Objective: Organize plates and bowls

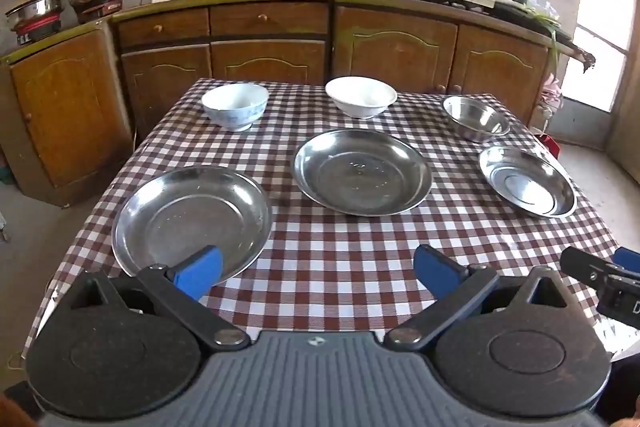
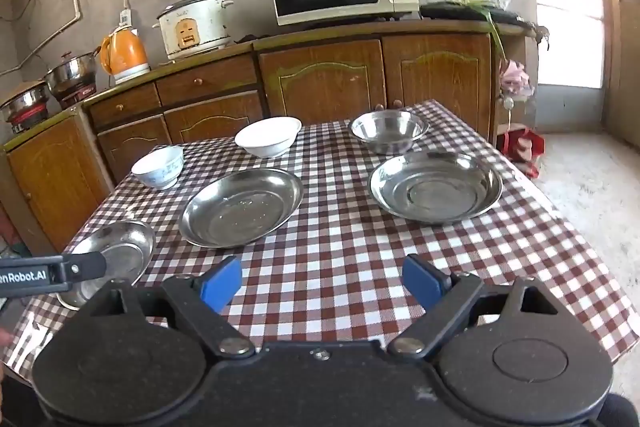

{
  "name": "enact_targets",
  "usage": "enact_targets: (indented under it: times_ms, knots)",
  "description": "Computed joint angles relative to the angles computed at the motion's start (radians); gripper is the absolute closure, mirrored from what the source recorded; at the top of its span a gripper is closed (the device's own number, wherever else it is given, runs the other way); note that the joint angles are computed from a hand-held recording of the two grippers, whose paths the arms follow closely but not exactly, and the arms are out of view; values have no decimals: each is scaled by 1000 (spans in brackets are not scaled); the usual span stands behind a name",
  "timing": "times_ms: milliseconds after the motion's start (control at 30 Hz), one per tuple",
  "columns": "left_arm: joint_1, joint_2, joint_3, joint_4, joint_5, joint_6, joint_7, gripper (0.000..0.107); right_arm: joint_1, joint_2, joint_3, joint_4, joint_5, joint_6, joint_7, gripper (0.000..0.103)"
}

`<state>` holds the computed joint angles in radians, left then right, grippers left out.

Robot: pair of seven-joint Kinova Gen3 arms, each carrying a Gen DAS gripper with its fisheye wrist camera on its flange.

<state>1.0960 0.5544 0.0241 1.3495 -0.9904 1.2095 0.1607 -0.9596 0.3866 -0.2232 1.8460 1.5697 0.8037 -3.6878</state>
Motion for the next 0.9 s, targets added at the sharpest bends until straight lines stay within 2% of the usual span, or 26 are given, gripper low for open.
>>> enact_targets:
  times_ms: [900]
  knots:
    - [-13,-8,3,12,-3,28,34,4,-1,10,31,-34,-69,-2,49,0]
